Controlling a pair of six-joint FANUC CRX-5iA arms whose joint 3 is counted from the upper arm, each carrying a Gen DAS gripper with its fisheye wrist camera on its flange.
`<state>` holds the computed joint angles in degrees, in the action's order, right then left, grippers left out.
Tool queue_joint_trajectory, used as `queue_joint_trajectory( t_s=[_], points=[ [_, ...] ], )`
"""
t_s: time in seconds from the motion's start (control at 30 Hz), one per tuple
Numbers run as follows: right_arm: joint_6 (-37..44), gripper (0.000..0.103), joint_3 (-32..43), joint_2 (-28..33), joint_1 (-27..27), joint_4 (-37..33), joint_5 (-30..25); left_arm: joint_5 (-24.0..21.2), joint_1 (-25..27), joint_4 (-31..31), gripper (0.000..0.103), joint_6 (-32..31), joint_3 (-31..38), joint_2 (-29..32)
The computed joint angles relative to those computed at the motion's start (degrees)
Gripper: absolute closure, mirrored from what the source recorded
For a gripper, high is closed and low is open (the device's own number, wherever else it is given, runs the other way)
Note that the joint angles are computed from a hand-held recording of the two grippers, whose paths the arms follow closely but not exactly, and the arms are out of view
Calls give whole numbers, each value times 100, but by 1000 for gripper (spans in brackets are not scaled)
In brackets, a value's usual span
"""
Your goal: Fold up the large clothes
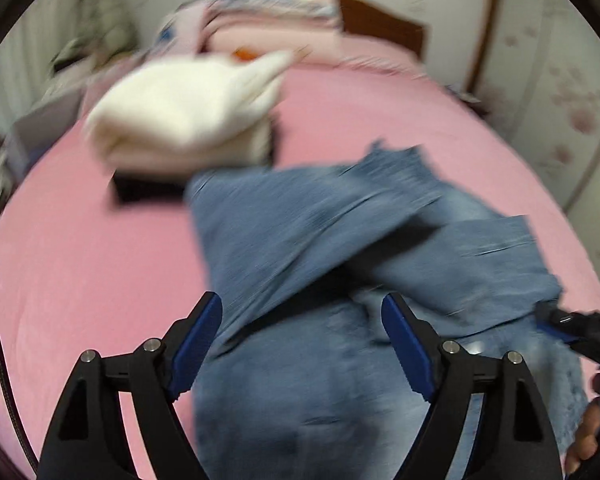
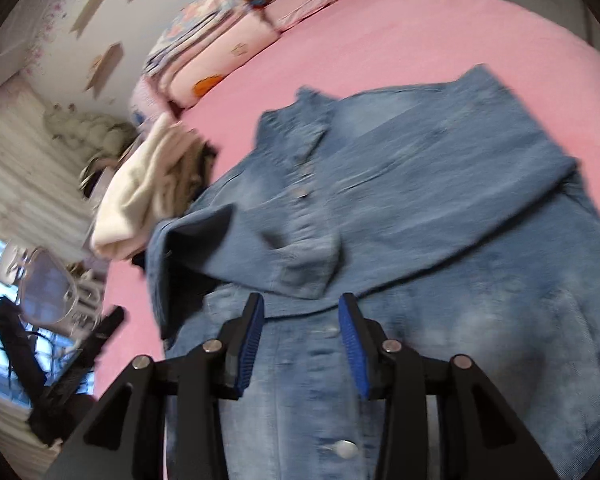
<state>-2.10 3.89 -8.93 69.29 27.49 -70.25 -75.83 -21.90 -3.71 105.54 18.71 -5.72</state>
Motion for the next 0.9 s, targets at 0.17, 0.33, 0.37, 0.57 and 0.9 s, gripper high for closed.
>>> queue_joint_trajectory(
  t_s=[0.17, 0.33, 0.37, 0.57, 0.9],
  points=[
    [1474, 58, 648, 688, -197, -168, -406, -173, 332, 179, 22, -29, -421, 16],
    [2742, 58, 1099, 1162, -416, -309, -780, -310, 216, -48, 22, 58, -261, 399],
    [3041, 58, 1190, 1260, -449, -305, -860, -328, 201, -93, 22, 97, -206, 466],
    [4388, 58, 1771, 1859, -575, -286, -1450, -547, 215, -304, 57, 335, 296, 894],
    [3929, 86, 873, 2072, -156, 3444, -2045, 44, 922, 615, 92, 416, -415, 376]
  ],
)
